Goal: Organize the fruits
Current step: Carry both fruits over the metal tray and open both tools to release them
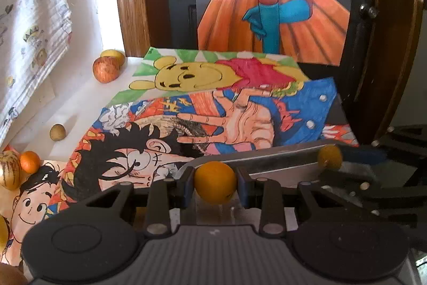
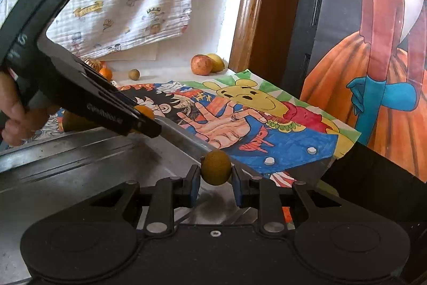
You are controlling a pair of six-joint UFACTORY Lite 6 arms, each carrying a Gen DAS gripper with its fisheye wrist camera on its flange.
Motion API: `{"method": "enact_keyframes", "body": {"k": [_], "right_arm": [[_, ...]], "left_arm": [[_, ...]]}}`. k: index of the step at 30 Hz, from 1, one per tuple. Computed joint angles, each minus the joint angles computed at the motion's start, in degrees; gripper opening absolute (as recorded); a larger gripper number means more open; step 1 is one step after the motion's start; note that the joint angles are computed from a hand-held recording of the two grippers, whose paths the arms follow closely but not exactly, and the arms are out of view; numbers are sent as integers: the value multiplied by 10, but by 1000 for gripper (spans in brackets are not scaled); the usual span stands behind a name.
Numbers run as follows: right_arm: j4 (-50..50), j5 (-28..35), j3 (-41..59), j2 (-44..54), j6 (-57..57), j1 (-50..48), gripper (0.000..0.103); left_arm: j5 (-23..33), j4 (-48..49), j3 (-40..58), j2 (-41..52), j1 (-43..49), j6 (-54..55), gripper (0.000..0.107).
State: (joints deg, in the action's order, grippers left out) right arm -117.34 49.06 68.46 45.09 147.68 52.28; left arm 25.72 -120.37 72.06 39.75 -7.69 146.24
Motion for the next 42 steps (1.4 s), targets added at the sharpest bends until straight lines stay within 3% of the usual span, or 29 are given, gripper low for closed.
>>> {"method": "enact_keyframes", "body": {"k": [6,9,12,14,16,19,24,26,30,34,42], "right_arm": [[3,9,6,12,1,5,31],[15,11,5,9,-3,11,38],[36,23,-6,-5,-9,24,47],[53,32,-16,-21,-14,36,54],[77,44,-25,-39,-26,52,63],[124,72,-28,-62,-56,84,90],[206,123,-12,-86,-93,147,102],[232,145,1,-83,-93,179,102],[289,182,53,-59,-101,245,102],[332,219,121,-25,-127,302,102],[410,297,306,75,-205,379,102]], "left_arm": [[-23,-59,10,15,-15,69,37],[-25,-60,7,12,-18,76,39],[-9,-95,-16,-7,-18,111,58],[2,-90,-33,-27,-12,104,59],[10,-80,-55,-53,-5,88,67],[31,-80,-103,-103,13,85,82],[64,-90,-203,-210,54,85,101],[94,-110,-266,-264,81,101,102],[129,-61,-359,-351,144,79,103],[158,49,-425,-430,226,6,103],[267,259,-508,-529,452,-72,103]]}}
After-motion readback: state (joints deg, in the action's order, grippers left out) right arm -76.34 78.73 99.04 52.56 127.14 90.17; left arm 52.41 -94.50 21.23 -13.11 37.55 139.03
